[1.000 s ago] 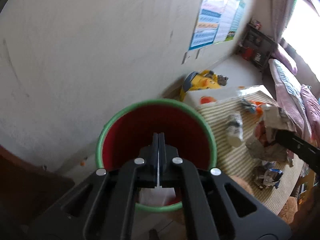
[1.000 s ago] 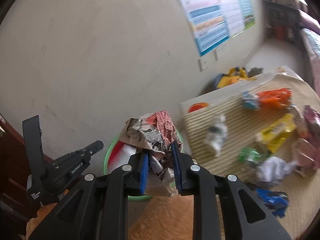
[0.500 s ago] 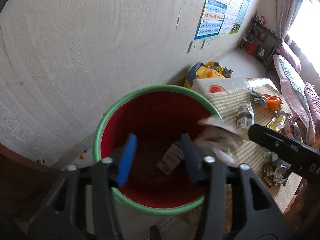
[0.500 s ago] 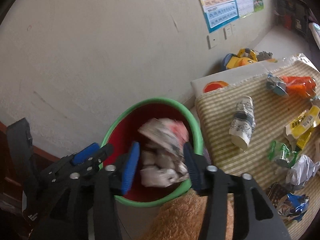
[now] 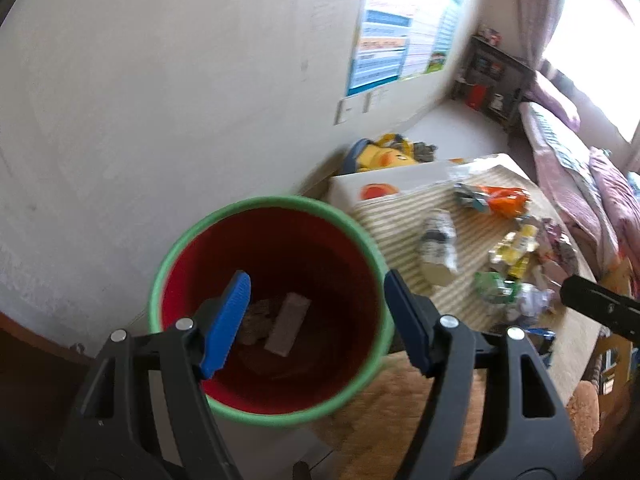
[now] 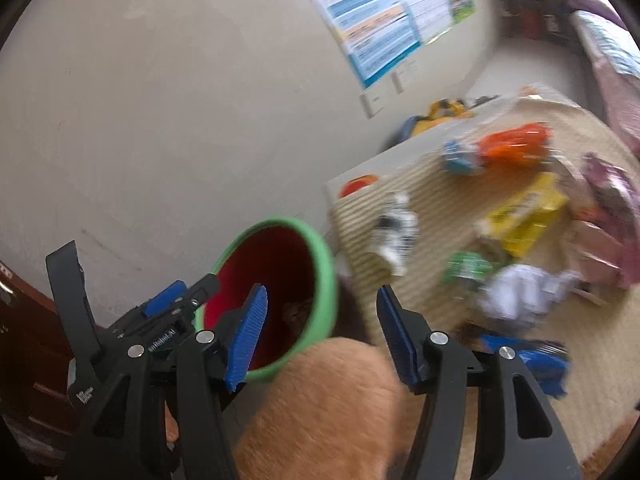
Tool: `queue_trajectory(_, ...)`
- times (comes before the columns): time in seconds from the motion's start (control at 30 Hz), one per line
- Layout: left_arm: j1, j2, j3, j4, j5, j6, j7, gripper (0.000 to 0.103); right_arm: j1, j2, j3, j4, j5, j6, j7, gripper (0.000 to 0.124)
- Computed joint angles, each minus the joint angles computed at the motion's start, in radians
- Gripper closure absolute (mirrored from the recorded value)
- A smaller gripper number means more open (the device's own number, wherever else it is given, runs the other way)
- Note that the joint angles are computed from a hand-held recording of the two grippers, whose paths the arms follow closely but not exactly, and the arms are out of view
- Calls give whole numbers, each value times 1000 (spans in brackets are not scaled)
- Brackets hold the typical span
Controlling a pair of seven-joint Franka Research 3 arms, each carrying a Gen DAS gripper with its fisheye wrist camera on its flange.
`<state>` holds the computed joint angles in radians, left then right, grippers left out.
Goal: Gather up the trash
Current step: 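Grasp the blue snack wrapper with the right tool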
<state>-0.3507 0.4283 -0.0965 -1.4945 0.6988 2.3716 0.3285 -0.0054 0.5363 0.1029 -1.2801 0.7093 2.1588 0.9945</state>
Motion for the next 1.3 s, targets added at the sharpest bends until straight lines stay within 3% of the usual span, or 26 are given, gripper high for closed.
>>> queue_trajectory(0.27, -85, 156, -5, 259, -3, -50, 134, 37, -54, -109, -62, -174, -3, 97, 0, 66)
queue_trajectory(0.47, -153, 287, 18, 469, -42, -110, 244, 37, -86, -131, -92, -225, -7, 168, 18, 66)
queue_trajectory(0.6, -171, 319, 35, 516, -74, -136, 263, 37, -98, -130, -104, -237, -30, 204, 43, 65)
queue_trajectory(0.8, -178, 359, 44, 569, -110, -178, 276, 36, -85, -60, -96, -184, -107, 180, 55, 65)
queue_trajectory(1.13, -159, 331, 41, 503, -146, -147, 245, 36, -54, 126, -72, 14, -230, 54, 41, 56)
queue_trajectory(1.2, -158, 330, 43, 500, -143, -150, 241, 36, -49, 138, -76, 21, -243, 60, 57, 64)
queue_trajectory(1.23, -159, 333, 46, 504, -138, -157, 240, 35, -55, 138, -71, 18, -235, 61, 58, 78)
queue_trajectory(1.3, -158, 349, 52, 529, -133, -171, 242, 35, -78, 143, -55, 25, -202, 40, 61, 82)
